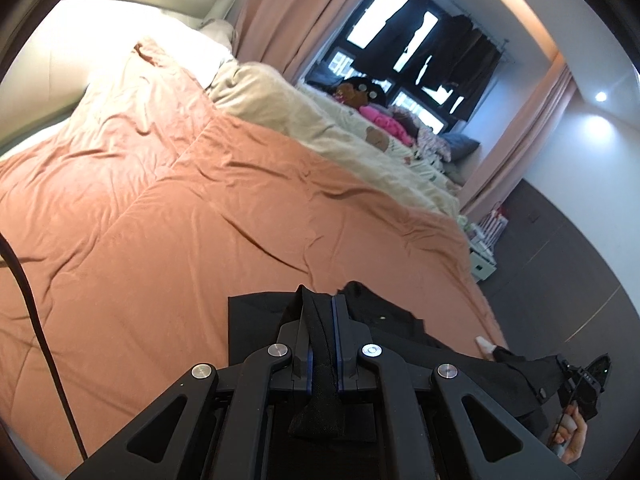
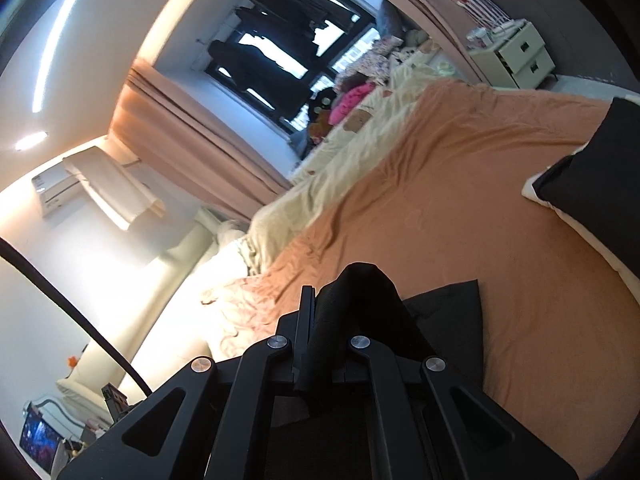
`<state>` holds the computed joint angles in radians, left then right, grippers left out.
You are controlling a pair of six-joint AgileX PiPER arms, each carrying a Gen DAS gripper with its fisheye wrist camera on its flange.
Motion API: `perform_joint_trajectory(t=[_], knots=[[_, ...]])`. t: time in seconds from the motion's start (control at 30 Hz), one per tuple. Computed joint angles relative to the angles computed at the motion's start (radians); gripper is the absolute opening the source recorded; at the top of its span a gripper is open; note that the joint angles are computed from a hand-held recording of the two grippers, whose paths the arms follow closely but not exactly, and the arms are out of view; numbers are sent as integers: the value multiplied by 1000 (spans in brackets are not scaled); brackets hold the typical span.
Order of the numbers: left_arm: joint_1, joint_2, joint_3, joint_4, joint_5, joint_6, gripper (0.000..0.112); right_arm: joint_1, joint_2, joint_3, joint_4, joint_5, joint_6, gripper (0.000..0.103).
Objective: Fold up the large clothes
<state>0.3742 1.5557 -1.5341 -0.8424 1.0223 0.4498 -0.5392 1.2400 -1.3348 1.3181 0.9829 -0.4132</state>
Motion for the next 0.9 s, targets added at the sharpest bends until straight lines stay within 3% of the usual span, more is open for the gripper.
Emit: perform_joint_trajectory(t=[0.23, 0.47, 0.57, 0.6, 0.63, 0.67, 0.73, 0.83, 0.9], knots=[[-86, 182, -58, 89, -91, -56, 7, 178, 134, -116, -204, -131, 185, 1], [-145, 357, -159, 162, -131, -134, 9, 287, 253, -273, -442, -138, 423, 1], [-148, 427, -240, 158, -95, -168, 20, 352, 283, -364, -620, -117, 561, 3], [-150, 449, -274, 162, -81, -188, 30, 375, 286, -390, -673, -114, 595, 6], [-152, 451, -279, 169, -91, -199, 45, 400, 277, -411, -732, -116, 632, 19], [-154, 441, -267, 177, -117, -206, 53, 417, 275, -432, -783, -112, 667, 55], [-154, 396, -211, 168, -186, -192, 80, 453, 253, -461, -919, -88, 774, 103], [-130, 343, -142, 101, -222, -103, 83, 448, 199, -443, -942, -66, 811, 103], [-124, 327, -129, 136, -207, -104, 83, 439, 167, -436, -947, -36, 823, 103]])
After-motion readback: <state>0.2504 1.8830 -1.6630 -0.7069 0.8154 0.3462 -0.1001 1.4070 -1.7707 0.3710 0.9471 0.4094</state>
